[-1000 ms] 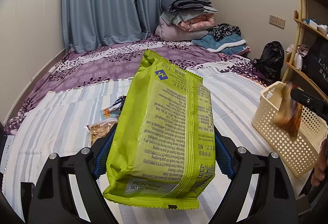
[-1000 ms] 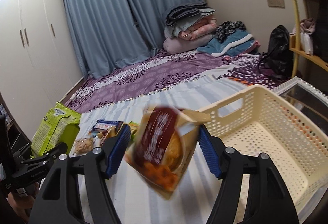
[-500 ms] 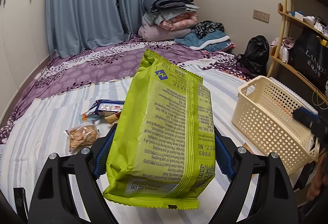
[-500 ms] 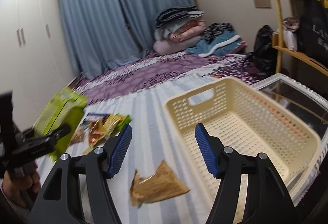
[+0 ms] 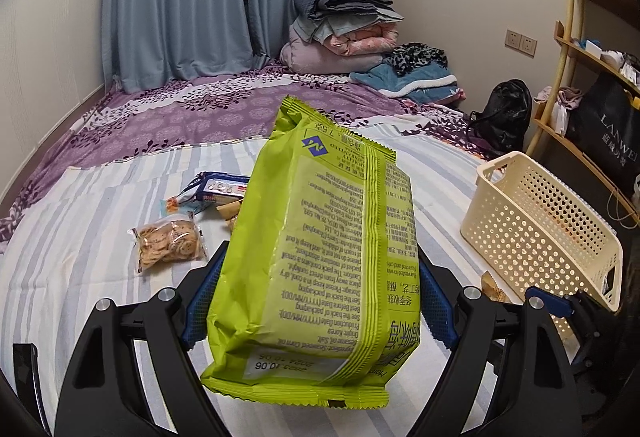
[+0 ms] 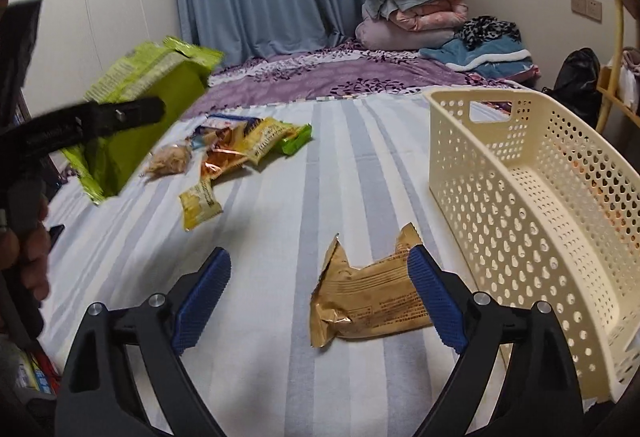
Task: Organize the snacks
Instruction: 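Grasp the small gold wrapper on the bed with the right gripper, then carry the gold wrapper into the cream basket and release it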
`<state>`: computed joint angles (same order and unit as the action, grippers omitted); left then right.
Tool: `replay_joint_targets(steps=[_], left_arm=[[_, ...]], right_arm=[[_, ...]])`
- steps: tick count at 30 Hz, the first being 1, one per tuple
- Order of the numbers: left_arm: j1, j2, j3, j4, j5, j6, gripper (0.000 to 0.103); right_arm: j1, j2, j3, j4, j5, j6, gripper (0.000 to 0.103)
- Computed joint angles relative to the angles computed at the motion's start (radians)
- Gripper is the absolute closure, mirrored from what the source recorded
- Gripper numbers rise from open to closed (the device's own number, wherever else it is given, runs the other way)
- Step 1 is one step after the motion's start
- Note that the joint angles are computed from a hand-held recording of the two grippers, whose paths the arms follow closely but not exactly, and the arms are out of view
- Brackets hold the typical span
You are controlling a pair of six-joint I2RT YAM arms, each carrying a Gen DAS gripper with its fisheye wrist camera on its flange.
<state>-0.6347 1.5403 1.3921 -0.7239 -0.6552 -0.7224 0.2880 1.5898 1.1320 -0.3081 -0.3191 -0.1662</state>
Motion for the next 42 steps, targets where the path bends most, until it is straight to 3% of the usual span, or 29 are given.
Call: replay_joint_targets(steps=[7,13,17,24,35,42], left_arm=[[0.003,-0.018,-0.028,-0.001,0.001,-0.018,0.018],[0.002,-0.005,-0.013,-0.009,0.001,-0.024,0.018],[-0.001,0.007,-0.004,-0.008,0.006,-0.018,0.018],[-0.003,0.005,-0.007,-0.006,0.004,-0.016,0.018],[-0.026,0.002,0.016,-0.023,-0.029,-0.018,0.018],[-0.054,0.03,0.076,-0.036,-0.05,0.003,0.018]], right_arm=[[0.028,0.126,0.033,0.071,0.134,-0.033,0.014],[0.001,0.256,0.198,-0.094,0.12,-0.007,0.013],[0.019,0.241,0.175,-0.082,0.136,-0.036,0.014],[0.023,0.2,0.139,-0.071,0.092,-0.059,0.026],[0.014,0.003,0.103,-0.052,-0.041,-0.025,0.027],[-0.077,-0.113,0.115,-0.006,-0.06,0.017,0.027]])
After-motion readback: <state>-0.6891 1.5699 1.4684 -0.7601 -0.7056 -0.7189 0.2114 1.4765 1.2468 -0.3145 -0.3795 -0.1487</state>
